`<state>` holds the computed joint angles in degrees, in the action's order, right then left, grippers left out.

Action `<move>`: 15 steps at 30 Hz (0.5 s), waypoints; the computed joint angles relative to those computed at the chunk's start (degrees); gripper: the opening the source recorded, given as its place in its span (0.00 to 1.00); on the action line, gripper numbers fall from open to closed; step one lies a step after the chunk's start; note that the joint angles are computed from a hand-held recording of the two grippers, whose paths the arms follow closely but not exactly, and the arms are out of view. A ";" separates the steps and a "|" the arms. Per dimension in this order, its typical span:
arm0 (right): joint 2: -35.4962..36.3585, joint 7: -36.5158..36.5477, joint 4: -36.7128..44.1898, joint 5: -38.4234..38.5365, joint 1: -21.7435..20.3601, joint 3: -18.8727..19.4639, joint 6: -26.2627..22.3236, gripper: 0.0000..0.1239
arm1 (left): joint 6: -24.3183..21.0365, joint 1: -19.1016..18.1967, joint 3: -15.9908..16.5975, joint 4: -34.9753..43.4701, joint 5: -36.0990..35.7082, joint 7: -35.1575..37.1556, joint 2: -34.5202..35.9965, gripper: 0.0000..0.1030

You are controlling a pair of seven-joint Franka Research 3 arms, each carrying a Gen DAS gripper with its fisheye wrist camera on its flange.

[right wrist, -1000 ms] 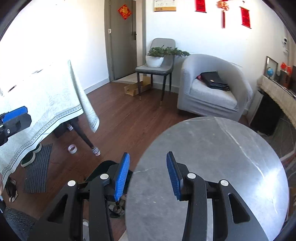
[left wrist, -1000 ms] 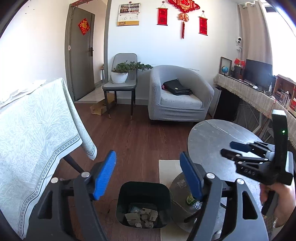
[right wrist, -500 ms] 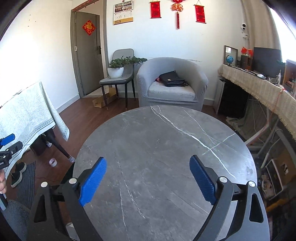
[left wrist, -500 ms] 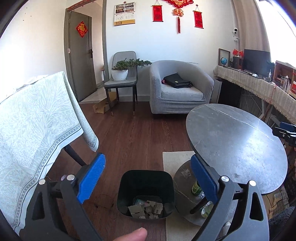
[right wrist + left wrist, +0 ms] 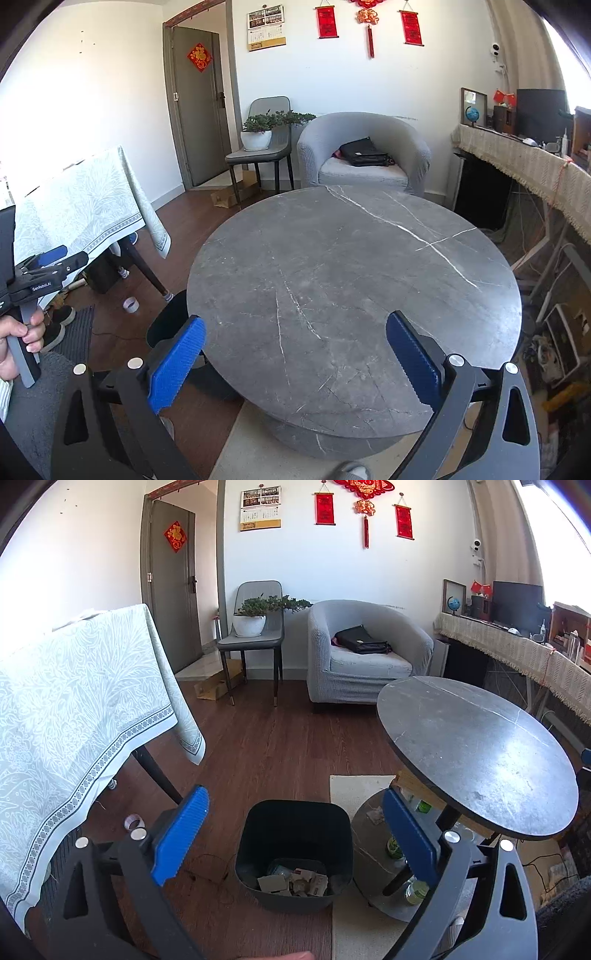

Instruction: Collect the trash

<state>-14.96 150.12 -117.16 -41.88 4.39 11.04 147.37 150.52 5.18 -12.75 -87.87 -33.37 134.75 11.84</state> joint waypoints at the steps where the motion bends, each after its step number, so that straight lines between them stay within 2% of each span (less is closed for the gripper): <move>1: -0.17 0.87 0.03 -0.88 -0.26 0.30 0.00 0.80 | 0.09 -0.01 0.01 0.00 0.05 0.03 0.02 0.94; 4: -0.74 1.82 -0.72 -0.52 -0.47 0.20 0.63 0.80 | -0.13 0.35 -0.17 0.20 -1.40 0.27 0.07 0.95; 7: -1.25 2.10 -1.44 0.19 -0.50 0.10 1.27 0.80 | -1.73 -0.05 0.39 1.19 0.68 -2.30 0.78 0.95; 15: -1.93 2.53 -2.30 1.19 -1.66 0.72 1.88 0.80 | -0.88 -0.23 0.22 -0.21 1.92 -2.44 0.08 0.95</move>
